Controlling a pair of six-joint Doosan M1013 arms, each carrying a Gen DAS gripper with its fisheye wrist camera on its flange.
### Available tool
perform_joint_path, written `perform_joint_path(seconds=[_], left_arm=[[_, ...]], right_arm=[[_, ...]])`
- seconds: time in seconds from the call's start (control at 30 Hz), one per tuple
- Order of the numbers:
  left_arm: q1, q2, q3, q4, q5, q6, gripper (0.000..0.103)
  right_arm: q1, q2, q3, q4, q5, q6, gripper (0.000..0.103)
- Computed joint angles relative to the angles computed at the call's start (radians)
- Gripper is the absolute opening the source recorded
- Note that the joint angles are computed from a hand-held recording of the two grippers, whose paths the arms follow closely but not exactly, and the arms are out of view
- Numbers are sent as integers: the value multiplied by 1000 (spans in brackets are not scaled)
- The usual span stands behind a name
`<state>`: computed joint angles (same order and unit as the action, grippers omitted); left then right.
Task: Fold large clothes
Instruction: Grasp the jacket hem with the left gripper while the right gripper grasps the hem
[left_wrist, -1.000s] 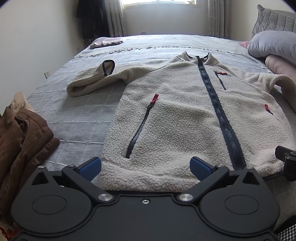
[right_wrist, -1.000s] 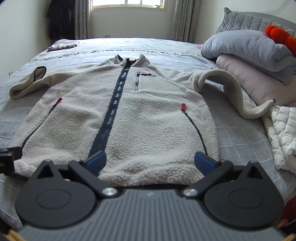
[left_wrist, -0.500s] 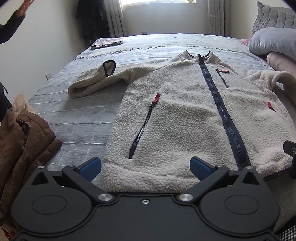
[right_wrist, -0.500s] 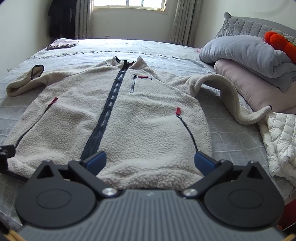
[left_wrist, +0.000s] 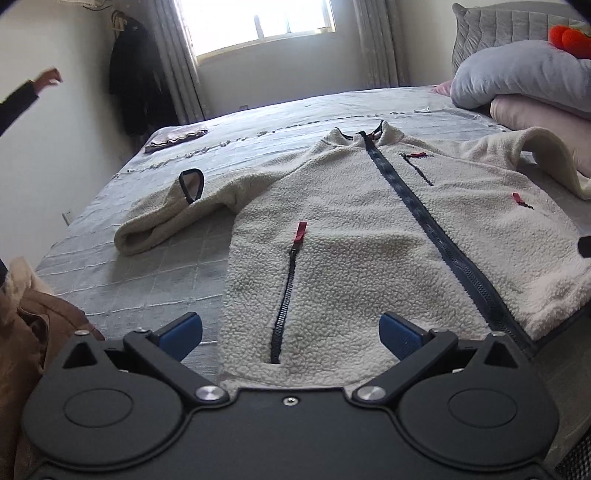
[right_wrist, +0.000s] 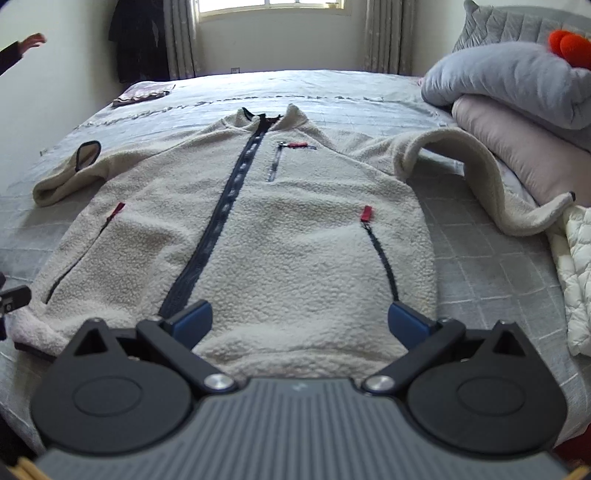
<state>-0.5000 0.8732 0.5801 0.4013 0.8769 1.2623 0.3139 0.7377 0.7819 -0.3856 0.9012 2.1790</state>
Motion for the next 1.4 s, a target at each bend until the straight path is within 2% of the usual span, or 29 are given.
perform_joint_path(seconds=[0.07,0.1,0.23,0.27,0.33,0.4,0.47,0.53,0.6,0.63,0.7,0.77,0.8,0.87,0.9,0.93,0.97,1.0,1.03,1.13,1.17,1.27,1.4], left_arm=[[32,42,-91,-108,94,37,103],[50,54,-115,-172,116,44,103],[116,110,-203,-410,208,58,103],[128,112,-198,-460,210,45,101],[147,103,-165,-536,197,23,101],[157,77,-102,-567,167,19,99],[165,53,-48,-594,133,32,92],[177,43,-20,-658,113,54,89],[187,54,-29,-740,122,93,81],[189,63,-39,-774,127,110,77],[192,101,-95,-819,173,113,62],[186,106,-93,-810,152,116,60],[183,102,-88,-811,142,130,43],[187,108,-89,-891,150,153,29],[183,108,-89,-875,153,140,23],[176,101,-81,-837,145,125,22],[171,92,-69,-810,134,110,20],[167,79,-53,-779,120,86,19],[163,62,-30,-756,96,71,18],[159,-5,63,-737,8,96,17],[158,-18,77,-740,-1,109,17],[152,-37,78,-753,40,151,17],[142,-42,80,-743,143,227,18]], right_arm=[[-32,-14,13,55,25,-4,103],[-49,-28,36,82,15,8,103],[-122,-84,158,274,-87,9,102],[-137,-94,186,325,-115,-2,101],[-164,-111,240,413,-155,-2,91],[-175,-126,284,446,-172,10,84],[-177,-146,327,460,-189,-10,84],[-182,-163,366,539,-214,-92,84],[-186,-165,380,618,-226,-172,82],[-187,-160,378,635,-230,-192,77],[-192,-145,371,687,-243,-219,70],[-205,-123,365,816,-279,-291,66],[-210,-111,357,870,-289,-318,66],[-215,-76,327,976,-298,-373,66],[-213,-62,313,1007,-307,-400,58],[-212,-46,292,1039,-298,-430,39],[-210,-32,268,1031,-276,-413,34],[-204,-25,247,970,-258,-360,24],[-201,-24,231,915,-236,-327,20],[-193,-69,248,735,-226,-231,15],[-192,-91,264,681,-234,-202,15],[-195,-154,316,603,-251,-172,13],[-167,-153,266,420,-116,-149,14]])
